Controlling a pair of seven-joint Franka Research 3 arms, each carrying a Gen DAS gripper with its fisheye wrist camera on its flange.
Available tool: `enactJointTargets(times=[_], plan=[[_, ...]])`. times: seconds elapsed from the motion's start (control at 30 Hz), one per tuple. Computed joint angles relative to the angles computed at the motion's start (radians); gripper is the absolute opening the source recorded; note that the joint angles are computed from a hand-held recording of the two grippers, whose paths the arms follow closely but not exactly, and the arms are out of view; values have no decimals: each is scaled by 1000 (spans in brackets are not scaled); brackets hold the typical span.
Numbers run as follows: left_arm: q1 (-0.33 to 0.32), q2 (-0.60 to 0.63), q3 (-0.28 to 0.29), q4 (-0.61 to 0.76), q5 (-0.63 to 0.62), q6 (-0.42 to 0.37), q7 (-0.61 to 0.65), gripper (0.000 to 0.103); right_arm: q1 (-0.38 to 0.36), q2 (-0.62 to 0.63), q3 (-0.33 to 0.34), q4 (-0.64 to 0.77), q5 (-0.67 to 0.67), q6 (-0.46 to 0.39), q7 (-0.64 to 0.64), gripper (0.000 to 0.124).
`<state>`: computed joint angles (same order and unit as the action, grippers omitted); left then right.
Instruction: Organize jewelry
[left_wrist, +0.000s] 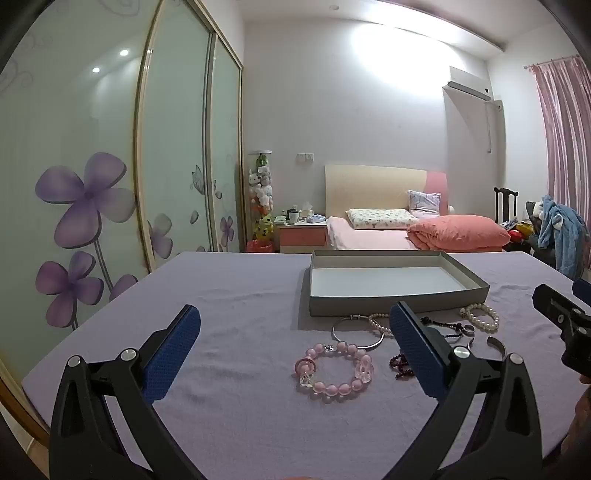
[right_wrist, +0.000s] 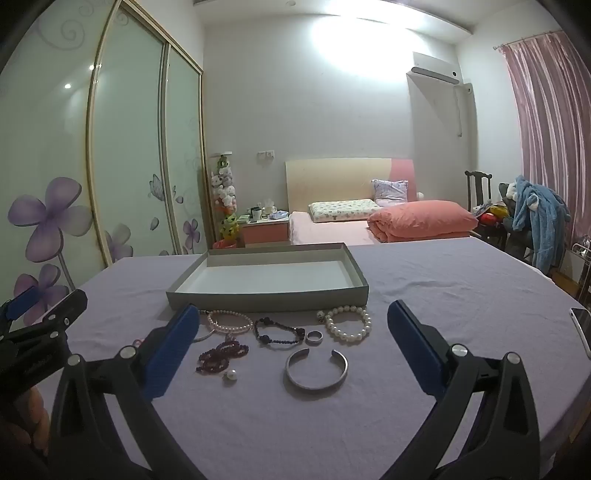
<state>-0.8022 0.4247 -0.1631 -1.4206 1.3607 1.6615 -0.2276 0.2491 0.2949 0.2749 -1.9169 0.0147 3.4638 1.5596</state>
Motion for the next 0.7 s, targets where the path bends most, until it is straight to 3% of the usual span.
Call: enactJointTargets(times=[0.7], plan=[[0,0,0,-1,1,1,0,101,2,-3,0,-1,12,-10,-12,99]])
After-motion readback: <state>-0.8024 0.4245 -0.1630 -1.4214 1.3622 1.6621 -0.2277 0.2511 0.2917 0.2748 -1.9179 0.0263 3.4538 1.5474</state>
